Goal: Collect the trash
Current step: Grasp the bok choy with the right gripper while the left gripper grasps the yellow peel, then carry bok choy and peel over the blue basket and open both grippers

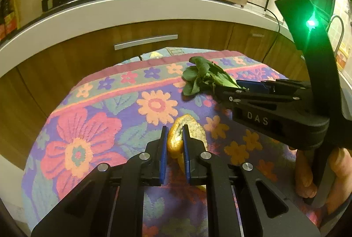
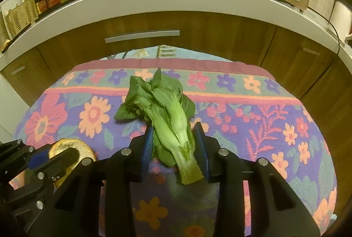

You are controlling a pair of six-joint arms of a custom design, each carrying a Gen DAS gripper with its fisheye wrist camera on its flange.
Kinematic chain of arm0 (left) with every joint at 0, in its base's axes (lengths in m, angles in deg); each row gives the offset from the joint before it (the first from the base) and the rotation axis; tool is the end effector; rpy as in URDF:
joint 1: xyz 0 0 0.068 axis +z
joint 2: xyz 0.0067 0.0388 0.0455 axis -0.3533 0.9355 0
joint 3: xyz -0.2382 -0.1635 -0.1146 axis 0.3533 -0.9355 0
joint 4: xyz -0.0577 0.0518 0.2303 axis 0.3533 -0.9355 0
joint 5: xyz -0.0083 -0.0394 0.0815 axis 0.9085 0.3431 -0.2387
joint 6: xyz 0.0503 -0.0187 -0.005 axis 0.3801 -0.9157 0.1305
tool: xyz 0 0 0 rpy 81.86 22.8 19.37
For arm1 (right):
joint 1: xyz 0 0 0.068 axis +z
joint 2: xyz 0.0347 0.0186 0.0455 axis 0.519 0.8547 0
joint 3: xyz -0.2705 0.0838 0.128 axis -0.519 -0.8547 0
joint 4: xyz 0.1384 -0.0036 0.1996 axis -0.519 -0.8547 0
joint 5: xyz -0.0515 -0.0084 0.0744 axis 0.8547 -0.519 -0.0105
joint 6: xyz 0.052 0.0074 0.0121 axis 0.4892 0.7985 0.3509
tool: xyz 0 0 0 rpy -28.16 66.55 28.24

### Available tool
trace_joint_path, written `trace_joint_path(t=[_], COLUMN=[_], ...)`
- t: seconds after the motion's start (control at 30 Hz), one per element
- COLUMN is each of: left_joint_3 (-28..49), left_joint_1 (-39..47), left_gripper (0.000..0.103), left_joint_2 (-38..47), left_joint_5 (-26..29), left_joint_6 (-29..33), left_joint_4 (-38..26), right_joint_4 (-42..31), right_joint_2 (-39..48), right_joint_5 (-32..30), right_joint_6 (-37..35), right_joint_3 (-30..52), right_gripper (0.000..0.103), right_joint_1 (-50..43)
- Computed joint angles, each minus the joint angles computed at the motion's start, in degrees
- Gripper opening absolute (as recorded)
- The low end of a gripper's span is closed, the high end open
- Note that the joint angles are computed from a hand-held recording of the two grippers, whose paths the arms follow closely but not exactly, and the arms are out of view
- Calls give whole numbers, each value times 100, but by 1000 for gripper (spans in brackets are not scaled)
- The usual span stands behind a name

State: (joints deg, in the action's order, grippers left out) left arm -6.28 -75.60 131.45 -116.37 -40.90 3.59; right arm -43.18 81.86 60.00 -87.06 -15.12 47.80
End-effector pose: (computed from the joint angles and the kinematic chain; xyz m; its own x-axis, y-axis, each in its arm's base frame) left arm 0.2211 -0.2798 0.1656 -0.7013 -0.1049 -0.7051 -0.0473 0.9938 -0.1008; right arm 0.3438 0.1081 0.1755 -0.6715 -0.3652 -0.6447 -0.4950 0.8686 0.0236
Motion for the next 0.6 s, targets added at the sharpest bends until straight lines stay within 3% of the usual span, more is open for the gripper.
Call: trace_joint_path(t=[0.37, 0.6], left_joint_3=[-322, -253], left_joint_1=[-311, -613], left_gripper=[10, 10], left_joint_2=[-244, -271], left_joint_5=[-334, -259], left_joint_6=[343, 684], left_joint_4=[747, 1058], right_joint_4=[259, 144], right_joint_2=[-644, -1639], right_joint_5=[-435, -789], right_joint_6=[98, 159], right_joint_3=[-646, -1429], right_gripper=[32, 32], right_joint_1=[-354, -1142])
